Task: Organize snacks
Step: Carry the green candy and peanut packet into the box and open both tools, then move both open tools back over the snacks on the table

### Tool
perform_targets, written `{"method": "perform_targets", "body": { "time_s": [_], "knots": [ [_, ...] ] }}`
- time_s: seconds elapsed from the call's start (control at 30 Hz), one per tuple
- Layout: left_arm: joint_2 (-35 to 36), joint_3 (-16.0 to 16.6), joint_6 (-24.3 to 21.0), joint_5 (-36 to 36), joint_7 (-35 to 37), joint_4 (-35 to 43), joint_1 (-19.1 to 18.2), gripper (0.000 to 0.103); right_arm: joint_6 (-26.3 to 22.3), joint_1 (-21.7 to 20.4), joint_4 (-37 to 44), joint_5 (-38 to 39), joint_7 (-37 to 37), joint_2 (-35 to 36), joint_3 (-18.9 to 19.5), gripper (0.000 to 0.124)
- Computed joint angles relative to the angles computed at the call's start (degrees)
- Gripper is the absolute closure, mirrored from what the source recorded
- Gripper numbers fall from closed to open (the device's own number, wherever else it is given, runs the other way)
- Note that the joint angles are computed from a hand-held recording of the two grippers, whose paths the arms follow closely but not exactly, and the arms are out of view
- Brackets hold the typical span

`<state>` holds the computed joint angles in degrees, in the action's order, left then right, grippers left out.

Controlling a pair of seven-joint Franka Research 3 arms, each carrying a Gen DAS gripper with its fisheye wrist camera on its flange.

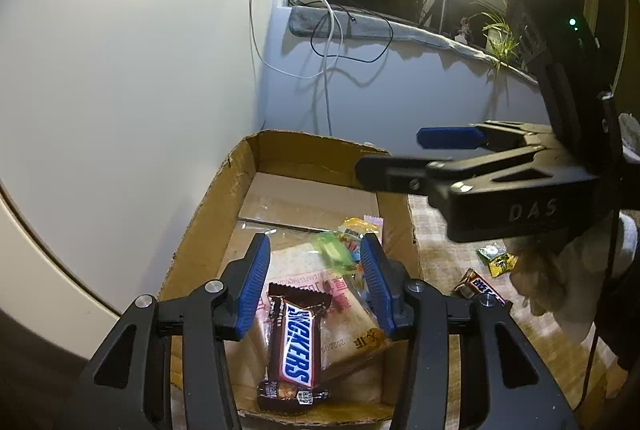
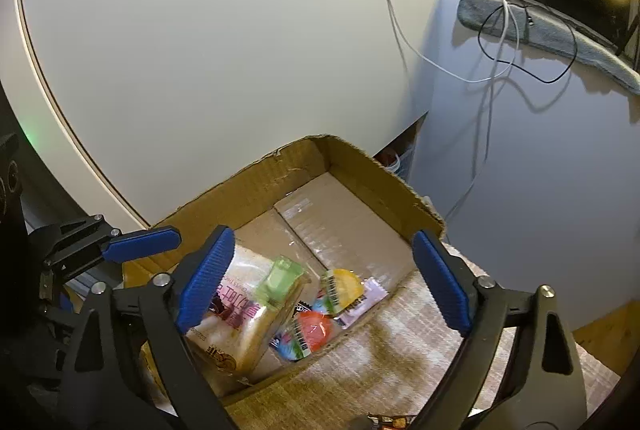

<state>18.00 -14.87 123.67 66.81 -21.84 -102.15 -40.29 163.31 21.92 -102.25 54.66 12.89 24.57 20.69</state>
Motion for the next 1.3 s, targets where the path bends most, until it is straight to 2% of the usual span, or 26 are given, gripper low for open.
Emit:
{"method": "perform_targets", "body": {
  "time_s": [0.3, 0.53, 0.8, 1.03, 1.3],
  "knots": [
    [0.09, -0.12, -0.85, 0.77, -0.62, 0.84, -0.75, 0.057, -0.81, -1.61, -2.02, 3.19, -0.87, -2.46, -0.46, 0.029],
    [1.97, -0.19, -0.03, 2.19, -0.13, 3.78, -2.12, 0.057, -1.34, -3.11, -6.89, 10.12, -6.05, -7.48, -1.90, 0.028],
    [7.30, 1.38, 2.67, 2.92, 2.79, 11.16, -5.02, 0.057, -2.31, -3.79, -13.98, 18.82, -12.88, -14.49, -7.46, 0.028],
    [13.47, 3.61, 6.41, 0.79, 6.61, 19.07, -7.54, 0.057, -2.35, -6.31, -18.41, 25.89, -18.55, -18.47, -13.01, 0.029],
    [23.09, 6.88, 9.37, -5.91, 16.73, 32.63, -10.32, 0.057, -0.78, -10.64, -18.10, 25.52, -17.25, -16.02, -16.65, 0.029]
  ]
}}
